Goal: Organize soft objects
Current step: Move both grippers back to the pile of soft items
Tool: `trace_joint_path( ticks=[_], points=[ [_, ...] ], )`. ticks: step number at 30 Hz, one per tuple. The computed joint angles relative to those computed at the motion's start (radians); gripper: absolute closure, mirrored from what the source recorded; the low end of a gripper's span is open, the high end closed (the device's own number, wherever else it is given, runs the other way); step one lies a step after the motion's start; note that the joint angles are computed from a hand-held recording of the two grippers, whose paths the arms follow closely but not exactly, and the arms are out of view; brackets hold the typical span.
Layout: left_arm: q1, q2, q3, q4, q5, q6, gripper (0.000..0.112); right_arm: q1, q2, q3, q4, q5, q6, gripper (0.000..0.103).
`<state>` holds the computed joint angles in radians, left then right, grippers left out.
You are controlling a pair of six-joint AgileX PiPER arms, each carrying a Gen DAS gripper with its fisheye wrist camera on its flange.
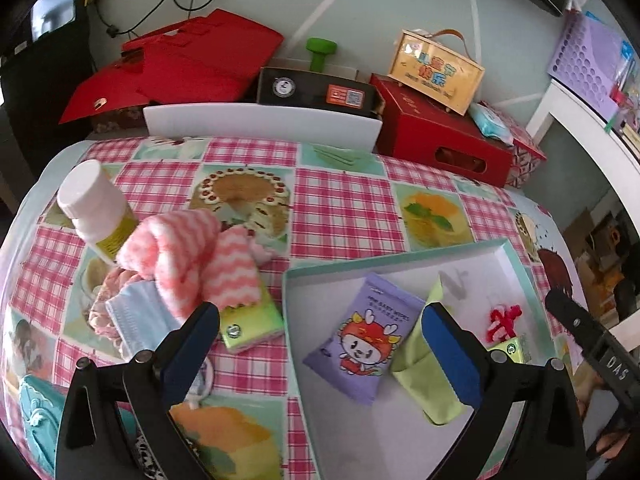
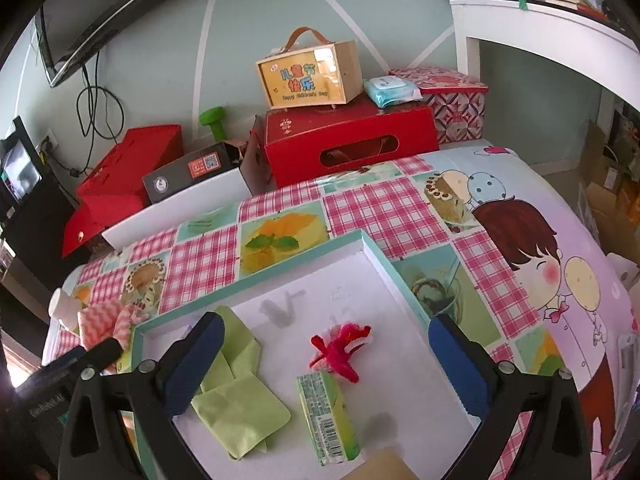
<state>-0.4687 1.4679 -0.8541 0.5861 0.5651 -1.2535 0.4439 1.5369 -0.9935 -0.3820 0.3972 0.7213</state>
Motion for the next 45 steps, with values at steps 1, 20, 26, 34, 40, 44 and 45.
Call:
trace_joint_path(
  ticks=[1, 20, 26, 34, 40, 44, 45],
  points=[
    [0.005, -0.009, 0.006, 0.001, 0.000, -0.003, 0.011, 0.006, 0.002, -0.003, -0.012, 0.007, 0.006, 0.000],
    [0.226, -0.309, 0.164, 0.050, 0.182, -0.024, 0.011, 0.008, -0.027, 0.017, 0.344, -0.097, -0.328, 0.000],
    [0.388, -0.412, 0.229, -0.023, 0.172, 0.065, 0.011, 0.029, -0.011, -0.001, 0.590, -0.104, -0.564, 0.000],
    [0.503, -0.454, 0.265, -0.104, 0.147, 0.186, 0.011, 0.129, 0.020, -0.029, 0.609, -0.156, -0.619, 0.000],
    [0.577, -0.458, 0.281, -0.155, 0.123, 0.269, 0.011, 0.199, 0.068, -0.069, 0.525, -0.169, -0.540, 0.000],
    [0.620, -0.462, 0.290, -0.199, 0.098, 0.322, 0.011, 0.226, 0.086, -0.077, 0.687, -0.189, -0.704, 0.000],
    [0.625, -0.461, 0.291, -0.205, 0.092, 0.329, 0.011, 0.232, 0.088, -0.080, 0.690, -0.191, -0.707, 0.000]
  ],
)
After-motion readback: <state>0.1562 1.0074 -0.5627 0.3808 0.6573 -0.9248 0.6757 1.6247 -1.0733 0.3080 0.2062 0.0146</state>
